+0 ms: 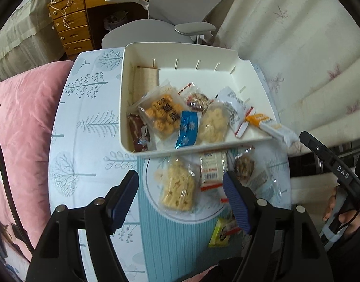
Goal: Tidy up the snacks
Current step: 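Grasp the clear puff-snack bag with the left tool while the right tool grasps a small nut bag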
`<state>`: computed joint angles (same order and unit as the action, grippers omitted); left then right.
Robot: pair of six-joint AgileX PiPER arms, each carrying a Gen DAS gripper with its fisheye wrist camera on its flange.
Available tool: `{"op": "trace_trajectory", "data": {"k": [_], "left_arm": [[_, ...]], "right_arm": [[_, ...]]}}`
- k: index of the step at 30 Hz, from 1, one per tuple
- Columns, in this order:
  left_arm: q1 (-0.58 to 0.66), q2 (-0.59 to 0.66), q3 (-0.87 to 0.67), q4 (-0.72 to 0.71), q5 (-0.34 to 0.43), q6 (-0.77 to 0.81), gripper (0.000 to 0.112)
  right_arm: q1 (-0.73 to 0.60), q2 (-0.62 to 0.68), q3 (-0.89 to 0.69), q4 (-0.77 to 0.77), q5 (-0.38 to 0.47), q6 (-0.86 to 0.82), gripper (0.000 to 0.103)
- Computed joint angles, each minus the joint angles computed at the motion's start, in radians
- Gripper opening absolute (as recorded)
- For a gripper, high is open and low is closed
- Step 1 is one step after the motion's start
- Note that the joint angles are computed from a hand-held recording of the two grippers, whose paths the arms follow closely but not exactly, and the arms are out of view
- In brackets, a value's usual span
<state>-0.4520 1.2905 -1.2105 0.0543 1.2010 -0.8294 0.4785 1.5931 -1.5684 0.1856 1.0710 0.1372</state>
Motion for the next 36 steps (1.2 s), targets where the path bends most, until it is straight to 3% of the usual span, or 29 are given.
{"op": "trace_trajectory", "data": {"k": [7,15,21,30,36], "left_arm": [[0.018,-0.089,0.075,-0.044,0.011,0.104,0.074],[0.11,-0.161,0.159,-0.147,0.01,0.325,0.079],[0.146,-0.182,0.212,-0.188,-0.003,0.447,0.083],[0.213,-0.117,0.303,-0.249,-0.048,0.549,0.088],[0.237,0.012,0.31,-0.29,-0.071,0.567,0.088]], "right_arm": [[0.041,-0.116,0.119,-0.065,0.03,0.223,0.052],[0.104,-0.233,0.277,-0.098,0.044,0.52,0.054],[0.134,-0.294,0.394,-0.056,0.019,0.713,0.058],[0.165,-0.346,0.568,0.066,-0.067,0.929,0.058],[0.128,-0.317,0.622,0.174,-0.131,0.999,0.058]]}}
